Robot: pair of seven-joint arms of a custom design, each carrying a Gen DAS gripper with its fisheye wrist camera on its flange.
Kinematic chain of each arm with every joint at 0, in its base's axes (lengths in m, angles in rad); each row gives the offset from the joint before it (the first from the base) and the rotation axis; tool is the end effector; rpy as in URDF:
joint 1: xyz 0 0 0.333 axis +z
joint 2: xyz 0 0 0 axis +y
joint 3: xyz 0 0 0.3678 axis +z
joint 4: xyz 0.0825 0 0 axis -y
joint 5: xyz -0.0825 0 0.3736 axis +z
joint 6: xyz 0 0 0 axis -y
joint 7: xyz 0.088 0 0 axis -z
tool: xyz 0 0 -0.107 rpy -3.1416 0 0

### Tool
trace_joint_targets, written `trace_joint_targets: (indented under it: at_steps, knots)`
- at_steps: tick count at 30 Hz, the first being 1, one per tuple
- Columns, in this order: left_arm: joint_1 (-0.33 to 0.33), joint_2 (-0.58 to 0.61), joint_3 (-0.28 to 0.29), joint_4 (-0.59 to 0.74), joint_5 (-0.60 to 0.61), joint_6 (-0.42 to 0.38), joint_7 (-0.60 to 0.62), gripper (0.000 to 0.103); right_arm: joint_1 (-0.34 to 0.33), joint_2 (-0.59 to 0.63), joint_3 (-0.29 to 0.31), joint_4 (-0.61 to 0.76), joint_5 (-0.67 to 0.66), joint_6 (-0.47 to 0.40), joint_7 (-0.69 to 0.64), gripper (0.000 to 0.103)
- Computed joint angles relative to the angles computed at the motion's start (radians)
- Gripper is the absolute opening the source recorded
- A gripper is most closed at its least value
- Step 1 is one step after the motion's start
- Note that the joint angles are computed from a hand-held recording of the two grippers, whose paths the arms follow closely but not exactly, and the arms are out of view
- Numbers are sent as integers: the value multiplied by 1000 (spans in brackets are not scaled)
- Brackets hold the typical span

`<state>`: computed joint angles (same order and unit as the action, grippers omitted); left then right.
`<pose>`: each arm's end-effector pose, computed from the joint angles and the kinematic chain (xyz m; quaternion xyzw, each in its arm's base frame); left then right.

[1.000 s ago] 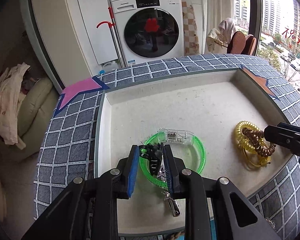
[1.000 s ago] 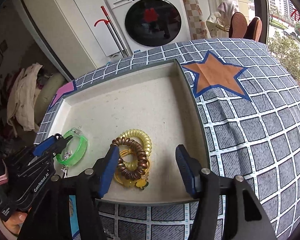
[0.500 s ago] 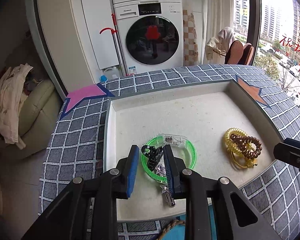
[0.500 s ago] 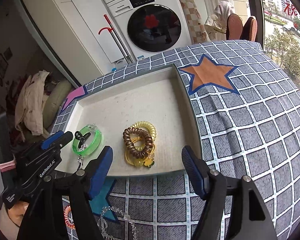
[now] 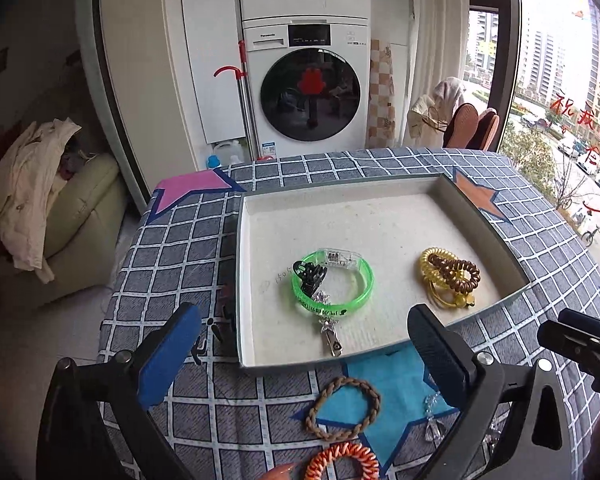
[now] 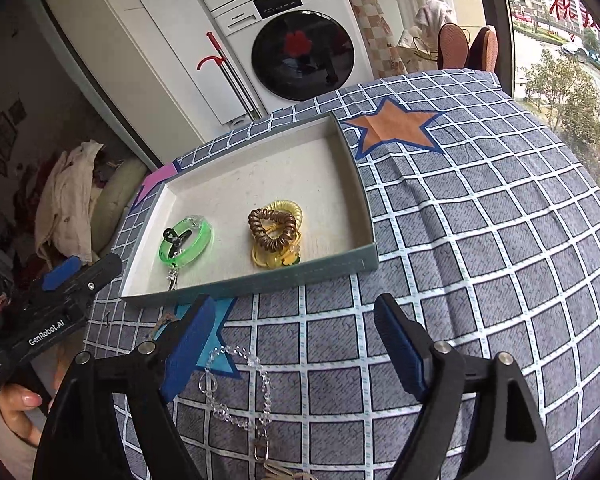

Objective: Organize jewelry
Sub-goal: 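Move both tools back over the jewelry on the tablecloth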

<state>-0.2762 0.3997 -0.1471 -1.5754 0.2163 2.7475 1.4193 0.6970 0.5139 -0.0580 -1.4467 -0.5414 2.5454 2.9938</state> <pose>0.6720 -0.2891 0.5555 -0.5096 0.7712 -0.3073 0.2262 0.6007 0.4677 0.5050 -0.5147 0.7813 -0.1459 0.3216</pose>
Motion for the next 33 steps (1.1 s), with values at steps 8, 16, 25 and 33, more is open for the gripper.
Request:
trace_joint_targets:
  at_steps: [8, 16, 25, 33]
  knots:
    - [31, -92, -22, -135, -28, 27, 31, 103, 66, -58, -22, -77, -133, -20, 117, 103]
    - [32, -188, 13, -305, 14, 54, -58, 103, 76, -90, 28, -101, -211, -65, 158, 103]
    - [106, -234, -51, -420, -126, 34, 19, 103, 77, -103, 85, -112, -173, -133, 101, 103]
    - [88, -247, -32, -467, -100, 28, -27, 103, 76, -112, 115, -180, -85, -107, 112, 103]
